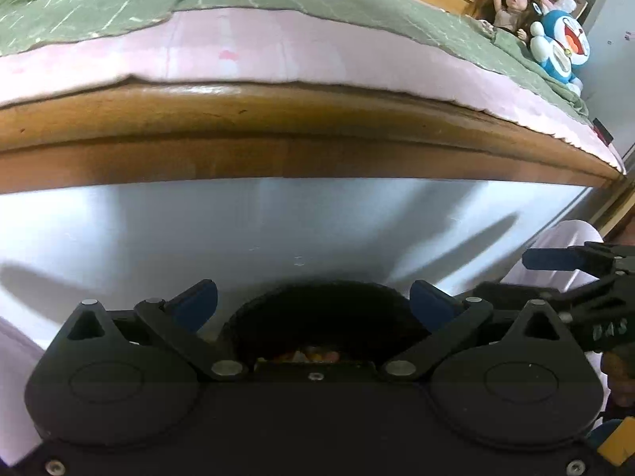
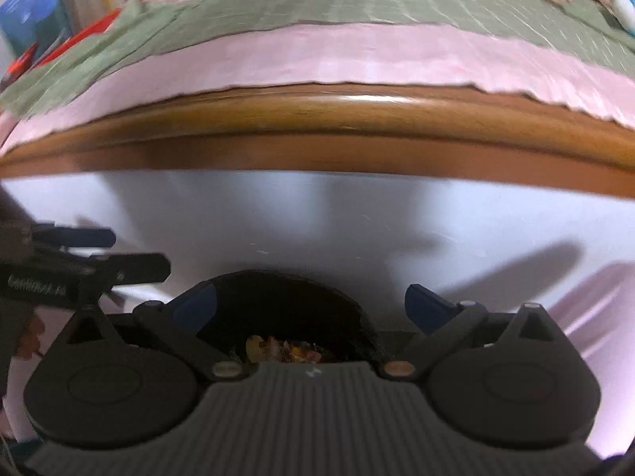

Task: Collect trash
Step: 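Open both tools over the bin to drop the red bits, then raise both empty tools back over the bed toward the gold wrapper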

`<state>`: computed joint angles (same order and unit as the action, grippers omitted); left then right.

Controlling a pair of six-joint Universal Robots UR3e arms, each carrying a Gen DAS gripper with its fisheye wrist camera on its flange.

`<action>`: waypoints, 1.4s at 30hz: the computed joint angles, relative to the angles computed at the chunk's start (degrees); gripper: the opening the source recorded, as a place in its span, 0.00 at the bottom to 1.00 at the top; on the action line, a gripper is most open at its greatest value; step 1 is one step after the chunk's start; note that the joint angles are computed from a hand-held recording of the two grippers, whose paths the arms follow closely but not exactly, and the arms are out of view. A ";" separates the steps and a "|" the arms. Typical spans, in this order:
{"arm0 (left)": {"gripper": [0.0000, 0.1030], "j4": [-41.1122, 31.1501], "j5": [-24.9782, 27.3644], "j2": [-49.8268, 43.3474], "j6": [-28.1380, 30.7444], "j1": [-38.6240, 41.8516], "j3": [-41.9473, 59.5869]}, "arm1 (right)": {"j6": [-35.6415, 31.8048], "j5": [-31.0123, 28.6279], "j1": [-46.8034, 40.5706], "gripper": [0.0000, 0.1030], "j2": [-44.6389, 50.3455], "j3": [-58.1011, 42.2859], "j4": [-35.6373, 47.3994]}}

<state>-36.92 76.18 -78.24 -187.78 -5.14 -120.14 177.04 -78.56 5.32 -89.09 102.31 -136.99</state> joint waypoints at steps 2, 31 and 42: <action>1.00 -0.26 -0.54 -0.14 0.64 0.06 0.43 | 0.90 0.27 -0.75 1.00 -0.29 0.36 -0.07; 1.00 -5.29 -3.63 2.91 3.22 2.63 15.17 | 2.13 3.90 -4.46 1.00 0.61 -8.29 -8.86; 1.00 -2.37 -2.62 -8.89 3.54 3.36 31.95 | -3.27 4.29 -2.80 1.00 14.43 -29.80 -8.90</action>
<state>-39.29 73.56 -87.13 -184.24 -1.77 -88.19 173.77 -74.27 2.52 -74.66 72.51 -145.89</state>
